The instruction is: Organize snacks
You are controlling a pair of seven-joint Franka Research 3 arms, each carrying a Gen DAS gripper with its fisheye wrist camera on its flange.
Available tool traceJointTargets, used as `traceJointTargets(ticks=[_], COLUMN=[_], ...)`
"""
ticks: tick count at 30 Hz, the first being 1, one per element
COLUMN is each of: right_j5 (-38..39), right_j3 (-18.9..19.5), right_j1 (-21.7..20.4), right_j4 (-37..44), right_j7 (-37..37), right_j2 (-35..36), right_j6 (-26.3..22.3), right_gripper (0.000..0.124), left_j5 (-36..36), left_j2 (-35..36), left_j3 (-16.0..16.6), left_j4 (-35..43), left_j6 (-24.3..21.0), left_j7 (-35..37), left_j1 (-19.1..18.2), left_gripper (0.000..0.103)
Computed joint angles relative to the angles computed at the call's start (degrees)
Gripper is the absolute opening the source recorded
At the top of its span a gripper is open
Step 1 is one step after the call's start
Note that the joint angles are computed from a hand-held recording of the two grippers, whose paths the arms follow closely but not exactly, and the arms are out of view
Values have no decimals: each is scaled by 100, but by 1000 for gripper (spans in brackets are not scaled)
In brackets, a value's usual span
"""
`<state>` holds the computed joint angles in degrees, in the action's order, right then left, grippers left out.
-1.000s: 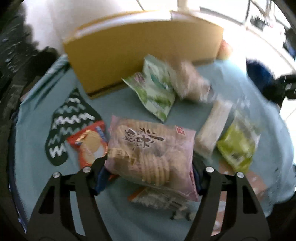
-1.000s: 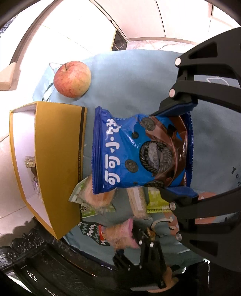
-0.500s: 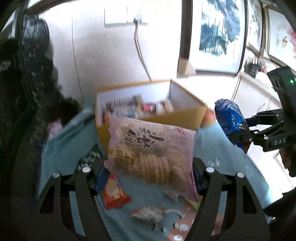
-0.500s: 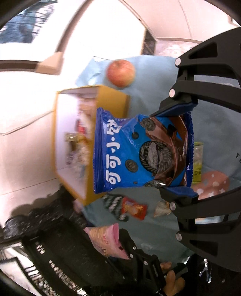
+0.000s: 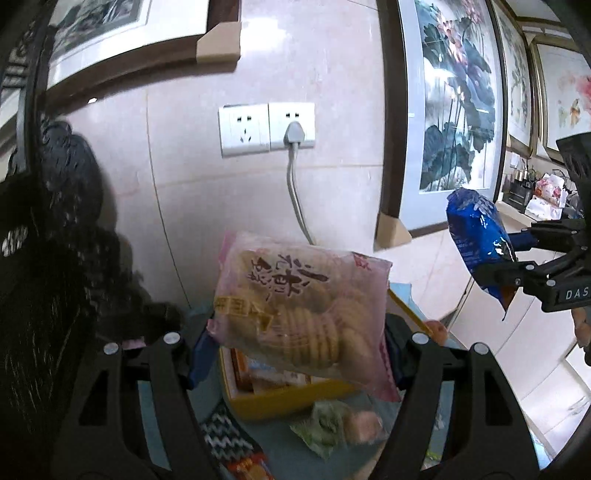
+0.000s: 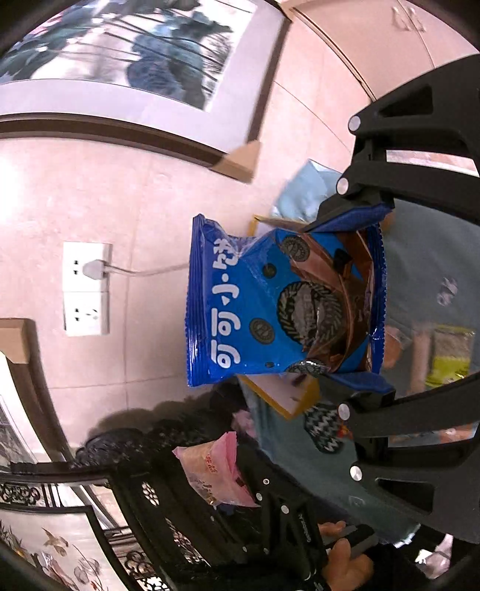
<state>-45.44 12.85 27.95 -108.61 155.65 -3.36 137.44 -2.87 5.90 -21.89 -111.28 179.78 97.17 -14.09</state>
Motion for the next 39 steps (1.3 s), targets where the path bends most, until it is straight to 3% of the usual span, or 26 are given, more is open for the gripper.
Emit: traceJointTargets(ticks=[2,5,8,10,11,14,16,31,36,39], right_j5=[-34,-54,-72,-183,-359,-343,-289,-144,406,926], right_j3=[-39,-129,-246,-349,-411,-596,-703,-706,-480,-294], right_j1=[-26,-26,-26,11,52,172,235,435,434,511], right_j4=[175,331,608,775,935,1253,1239,932,16,-538], right_j7=[-84,-164,-208,-199,-194,-378,-350,-233,150,161], right_j2=[144,266,535,732,894,1237,1268,1082,722,775], right_j6=[-23,-33,-24,69,-15,-212,-166,-346,186,546], right_gripper=[62,62,63,68,73,79,79,79,91,91], left_j5=[526,707,1334,1826,1940,2339,2339,2802,2461,2154], left_j2=[245,583,966,1318,1520,2000,2117,1306,507,89], left_j3=[301,310,698,1017,1033,1290,1228,1138,857,695], left_j4=[352,811,1296,1764,2006,2579,2661,1264,-161,-1188], left_j6=[-114,-307,-461,-672,-811,-1346,-1534,-1102,-646,-555], left_j7=[-420,-625,-1146,-1531,-1600,-2021,-2162,-2767,-2854,-2759], left_j1=[-255,-256,-577,-840,-856,-1044,-947,-692,-349,-194], left_gripper=[72,72,74,82,98,101,101,101,101,101])
